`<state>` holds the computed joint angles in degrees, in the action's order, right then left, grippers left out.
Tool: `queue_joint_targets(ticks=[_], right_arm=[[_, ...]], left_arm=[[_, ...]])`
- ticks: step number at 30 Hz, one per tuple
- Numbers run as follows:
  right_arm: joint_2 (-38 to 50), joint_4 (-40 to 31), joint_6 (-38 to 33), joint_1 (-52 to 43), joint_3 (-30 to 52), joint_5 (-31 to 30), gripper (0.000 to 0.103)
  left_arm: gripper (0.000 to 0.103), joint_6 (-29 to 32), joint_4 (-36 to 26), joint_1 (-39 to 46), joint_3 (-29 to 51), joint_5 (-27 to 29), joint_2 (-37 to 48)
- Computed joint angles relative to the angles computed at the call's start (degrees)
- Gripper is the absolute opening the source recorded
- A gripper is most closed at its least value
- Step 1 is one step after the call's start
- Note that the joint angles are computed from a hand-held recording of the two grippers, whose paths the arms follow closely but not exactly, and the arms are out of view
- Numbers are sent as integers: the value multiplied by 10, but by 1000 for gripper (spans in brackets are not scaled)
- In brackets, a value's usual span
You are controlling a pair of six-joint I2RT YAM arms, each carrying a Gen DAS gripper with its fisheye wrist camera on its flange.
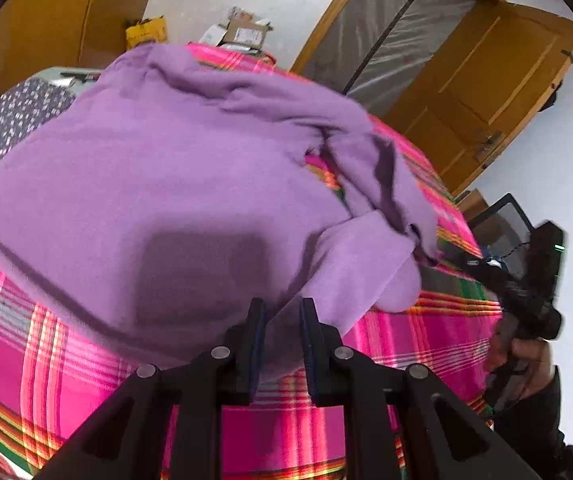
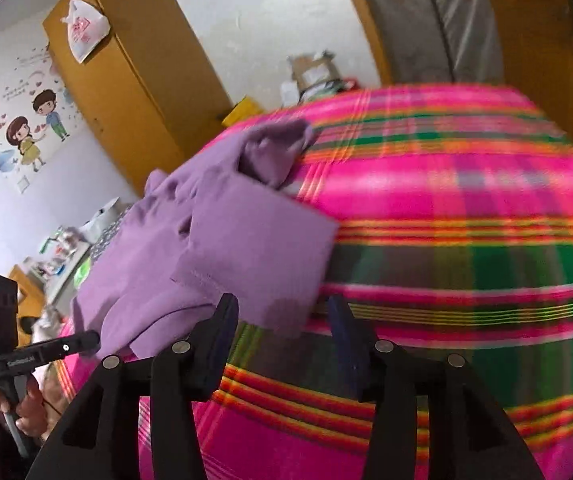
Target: Fold clothes
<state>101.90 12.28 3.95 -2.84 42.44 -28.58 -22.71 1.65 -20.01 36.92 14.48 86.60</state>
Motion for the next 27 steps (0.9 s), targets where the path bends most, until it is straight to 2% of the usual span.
queue_joint_targets(ticks=[5,6,7,8,12,18,23,27], right_arm=[[67,2,41,-6,50,-62,48],[71,12,47,-9,50,-77,40],[74,23,53,-12,50,-92,16],[74,27,57,-16,50,-103,6],[33,74,85,-49,15,-128,4],[-113,110,126,-179,-59,-170,4],[-213,89,133,-306,-85,-201,4],[-252,66,136,-385,-90,-219,4]], left_arm=[[18,2,-8,-1,17,-1,20],[18,2,-10,-1,21,-1,24],[18,1,-11,-3,22,-1,26],[18,1,-11,-4,23,-1,27],[18,2,-17,-10,29,-4,30],[18,4,-19,-14,29,-4,29],[18,5,-15,-18,24,0,25],[18,6,-16,-21,21,2,18]])
